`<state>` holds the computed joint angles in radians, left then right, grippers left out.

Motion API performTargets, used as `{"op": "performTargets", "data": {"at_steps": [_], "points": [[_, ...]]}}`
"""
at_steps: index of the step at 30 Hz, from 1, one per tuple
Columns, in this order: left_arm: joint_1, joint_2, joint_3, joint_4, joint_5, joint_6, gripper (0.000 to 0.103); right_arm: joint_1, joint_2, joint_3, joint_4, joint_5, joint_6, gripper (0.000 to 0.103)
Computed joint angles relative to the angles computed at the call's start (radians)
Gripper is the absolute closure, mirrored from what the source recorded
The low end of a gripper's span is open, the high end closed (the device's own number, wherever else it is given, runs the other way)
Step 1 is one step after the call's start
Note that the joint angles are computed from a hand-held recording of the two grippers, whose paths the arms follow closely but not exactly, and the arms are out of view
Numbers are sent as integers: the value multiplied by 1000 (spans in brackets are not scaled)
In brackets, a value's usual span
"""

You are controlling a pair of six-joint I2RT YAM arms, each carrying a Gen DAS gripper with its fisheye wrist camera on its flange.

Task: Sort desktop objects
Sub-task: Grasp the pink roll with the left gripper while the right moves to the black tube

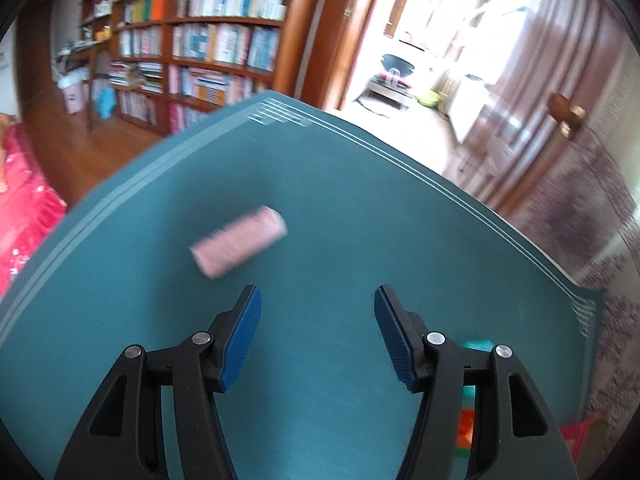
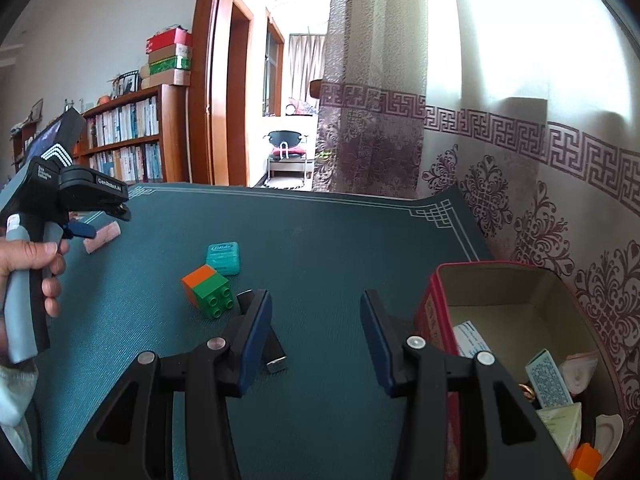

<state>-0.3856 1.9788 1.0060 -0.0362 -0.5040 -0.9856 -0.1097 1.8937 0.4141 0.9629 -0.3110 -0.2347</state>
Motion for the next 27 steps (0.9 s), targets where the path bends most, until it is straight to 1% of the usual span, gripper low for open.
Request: {"op": "performTargets", "data": {"at_steps": [2,6,8,9,11,13,17,20,21,22,25,27], "points": [[34,-18,-25,4,-8,11,41,7,3,16,-31,-10,-4,53],[123,-57,-89,27,6,74,41,12,12,50,-94,-29,6,53],[166,-69,-134,77,23,85,41,10,18,68,-127,-43,19,53],[193,-79,-170,130,40,90,41,12,19,74,-137,-42,21,53],[228,-85,-209,202,81,93,41,19,23,78,-144,-35,19,53],[253,-77,-226,249,112,101,41,26,23,76,-142,-31,13,53],[267,-28,-211,296,130,137,41,35,24,93,-176,-40,14,53],[268,31,-160,288,156,186,41,44,28,130,-243,-51,28,53],[263,43,-156,308,156,202,41,50,27,141,-264,-58,35,53],[257,50,-147,312,142,217,41,57,26,148,-275,-61,38,53],[234,63,-115,277,74,253,41,91,24,167,-298,-55,39,53],[229,67,-112,278,59,257,41,112,32,189,-318,-47,46,53]]}}
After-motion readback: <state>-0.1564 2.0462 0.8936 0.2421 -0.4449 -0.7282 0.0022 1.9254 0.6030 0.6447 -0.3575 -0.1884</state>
